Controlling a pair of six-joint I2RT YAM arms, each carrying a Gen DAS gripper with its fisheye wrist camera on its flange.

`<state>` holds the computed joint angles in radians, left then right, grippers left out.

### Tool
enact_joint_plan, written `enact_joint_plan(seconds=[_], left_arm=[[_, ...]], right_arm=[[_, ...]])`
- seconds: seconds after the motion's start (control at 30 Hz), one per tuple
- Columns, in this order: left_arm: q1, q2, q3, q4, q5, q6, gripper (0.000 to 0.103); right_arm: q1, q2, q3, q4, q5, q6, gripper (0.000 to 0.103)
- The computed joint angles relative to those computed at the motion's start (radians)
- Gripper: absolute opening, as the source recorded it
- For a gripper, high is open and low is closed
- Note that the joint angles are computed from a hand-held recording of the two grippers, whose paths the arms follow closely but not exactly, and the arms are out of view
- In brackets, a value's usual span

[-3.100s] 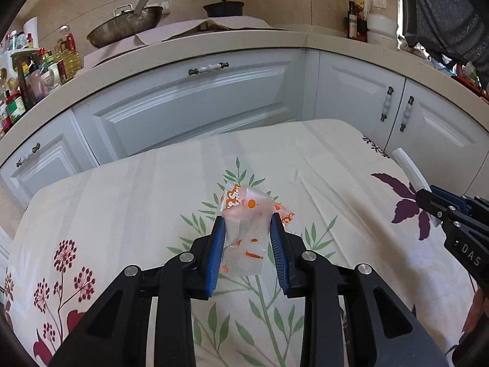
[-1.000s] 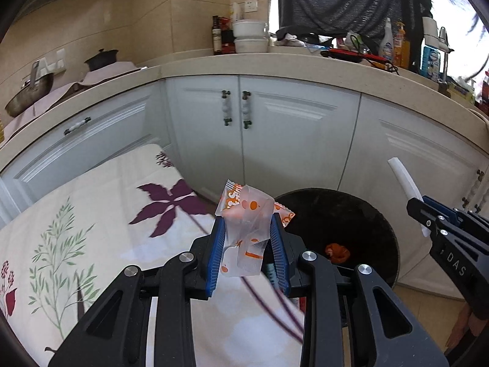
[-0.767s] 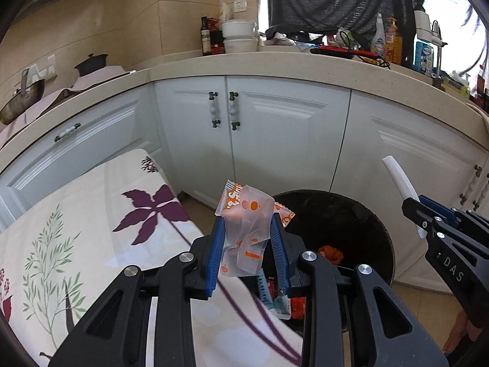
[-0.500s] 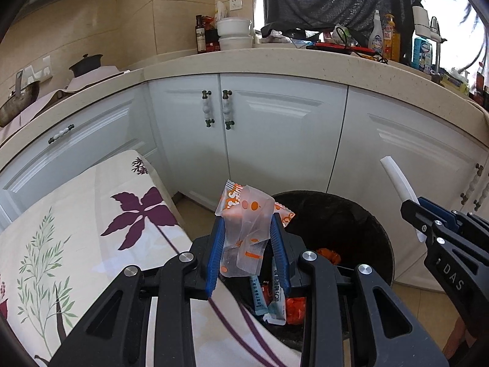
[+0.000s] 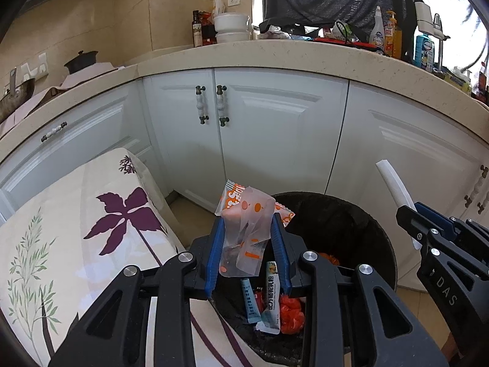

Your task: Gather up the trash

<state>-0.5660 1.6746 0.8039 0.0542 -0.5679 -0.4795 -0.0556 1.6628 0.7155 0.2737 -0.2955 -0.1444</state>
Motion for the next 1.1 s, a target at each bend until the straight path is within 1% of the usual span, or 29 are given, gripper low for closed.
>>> enact_joint_plan(seconds=[0.2,0.3,0.33,0.4,0.47,0.53,0.67,0.77,0.87,0.9,0.93,1.03,1.1], left_arm=[[0.012,0.010,0.004,0.005,0.017,0.000,0.032],[0.016,0.014,0.006,0.005,0.027,0.001,0.034],[0.015,0.016,0.008,0.000,0.025,0.000,0.035],[0.013,0.014,0.008,-0.003,0.020,-0.002,0.039],[0.011,0.009,0.003,0.000,0.014,-0.006,0.047],[0.009,0.005,0.001,0.002,0.011,-0.008,0.049],[0.005,-0.003,-0.002,-0.004,0.005,-0.012,0.056],[0.004,-0.016,-0.009,-0.004,0.002,-0.016,0.061],[-0.001,-0.021,-0.009,-0.005,-0.008,-0.013,0.064],[-0.004,-0.025,-0.011,-0.004,-0.013,-0.012,0.065],[-0.005,-0.029,-0.011,-0.004,-0.016,-0.011,0.066],[-0.011,-0.046,-0.022,-0.002,-0.030,-0.011,0.073],[-0.013,-0.061,-0.033,0.002,-0.033,-0.011,0.074]], right_arm=[[0.020,0.028,0.011,0.021,0.020,0.009,0.021],[0.032,0.032,0.005,0.036,0.036,0.014,0.035],[0.033,0.032,0.001,0.044,0.040,0.019,0.038],[0.037,0.031,-0.001,0.046,0.044,0.025,0.038],[0.036,0.029,-0.004,0.050,0.046,0.028,0.039],[0.035,0.026,-0.005,0.049,0.046,0.028,0.039],[0.032,0.015,-0.013,0.054,0.053,0.031,0.040],[0.026,0.003,-0.022,0.062,0.057,0.038,0.047],[0.021,-0.009,-0.027,0.060,0.057,0.036,0.048],[0.020,-0.014,-0.031,0.062,0.060,0.037,0.050],[0.018,-0.017,-0.033,0.063,0.061,0.037,0.054],[0.008,-0.036,-0.045,0.067,0.061,0.039,0.058],[0.006,-0.049,-0.053,0.068,0.062,0.042,0.062]])
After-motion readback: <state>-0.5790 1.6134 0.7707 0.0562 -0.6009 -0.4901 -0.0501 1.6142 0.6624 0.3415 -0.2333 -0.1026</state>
